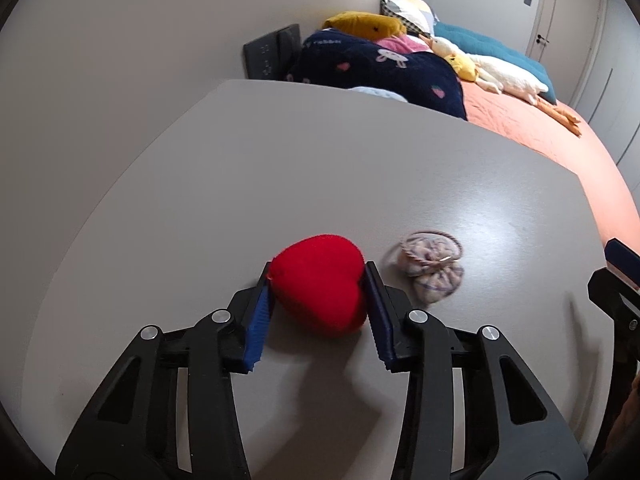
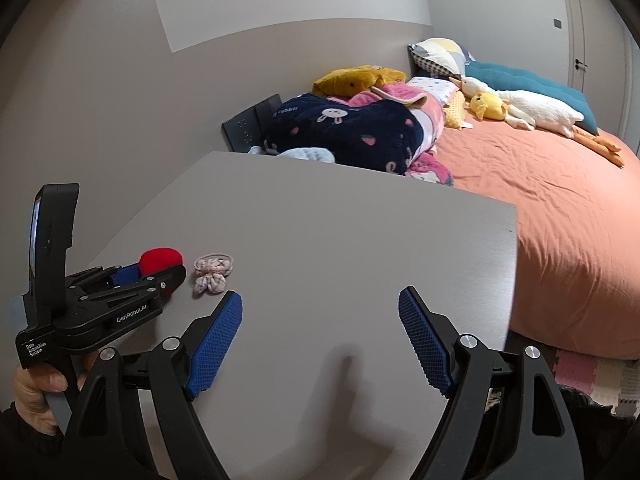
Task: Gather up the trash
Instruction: 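Grasp the pink scrunchie with the right gripper while the left holds the heart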
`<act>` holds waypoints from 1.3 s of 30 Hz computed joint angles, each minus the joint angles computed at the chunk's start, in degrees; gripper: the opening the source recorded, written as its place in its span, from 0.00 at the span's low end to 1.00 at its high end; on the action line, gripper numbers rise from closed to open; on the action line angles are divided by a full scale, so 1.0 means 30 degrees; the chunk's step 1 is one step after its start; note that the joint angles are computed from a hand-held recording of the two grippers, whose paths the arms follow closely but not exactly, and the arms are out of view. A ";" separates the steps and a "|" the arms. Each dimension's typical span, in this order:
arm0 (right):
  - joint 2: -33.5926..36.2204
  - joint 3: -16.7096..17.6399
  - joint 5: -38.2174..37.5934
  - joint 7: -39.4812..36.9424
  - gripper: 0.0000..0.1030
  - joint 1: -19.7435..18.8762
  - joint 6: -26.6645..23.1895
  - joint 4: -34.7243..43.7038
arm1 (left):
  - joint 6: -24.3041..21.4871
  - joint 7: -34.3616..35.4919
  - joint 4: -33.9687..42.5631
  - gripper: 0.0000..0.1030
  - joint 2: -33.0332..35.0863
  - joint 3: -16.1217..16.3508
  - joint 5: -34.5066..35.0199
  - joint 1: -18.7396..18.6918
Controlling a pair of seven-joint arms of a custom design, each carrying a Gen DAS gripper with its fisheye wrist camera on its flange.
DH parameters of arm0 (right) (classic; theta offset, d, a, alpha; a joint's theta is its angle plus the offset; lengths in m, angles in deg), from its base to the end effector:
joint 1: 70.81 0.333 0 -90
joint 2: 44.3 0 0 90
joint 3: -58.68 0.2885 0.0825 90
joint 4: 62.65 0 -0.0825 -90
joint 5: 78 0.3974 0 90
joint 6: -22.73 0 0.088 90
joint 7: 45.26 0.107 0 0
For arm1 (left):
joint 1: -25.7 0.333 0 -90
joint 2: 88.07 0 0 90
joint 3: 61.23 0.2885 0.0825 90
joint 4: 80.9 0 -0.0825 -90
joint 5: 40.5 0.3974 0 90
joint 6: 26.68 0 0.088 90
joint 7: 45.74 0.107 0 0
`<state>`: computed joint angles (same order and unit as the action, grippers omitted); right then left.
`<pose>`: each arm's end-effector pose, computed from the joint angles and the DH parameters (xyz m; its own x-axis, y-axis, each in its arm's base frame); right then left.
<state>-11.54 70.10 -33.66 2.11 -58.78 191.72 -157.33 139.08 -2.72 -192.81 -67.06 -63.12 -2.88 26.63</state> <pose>0.6826 0.2229 0.3199 0.4339 -0.8751 -0.2142 -0.6924 -0.1718 -0.7007 0.6507 -0.0457 0.3119 0.2161 -0.9763 -0.0049 -0.7860 -0.1710 -0.5941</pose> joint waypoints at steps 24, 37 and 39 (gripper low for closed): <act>0.3281 -0.2307 -0.6027 0.4784 0.78 0.3642 -0.2686 0.4799 | -0.2631 -0.6307 -0.1514 0.41 -0.2229 0.1042 0.3933 0.1141; 0.4428 -0.3225 -0.9149 0.6737 0.32 0.4514 -0.3713 0.6503 | -0.2516 -0.6497 -0.1573 0.41 -0.2297 0.0926 0.3955 0.1353; 0.4343 -0.3102 -0.9085 0.6609 0.24 0.4389 -0.3719 0.6392 | -0.2663 -0.6442 -0.1498 0.41 -0.2241 0.0901 0.4040 0.1277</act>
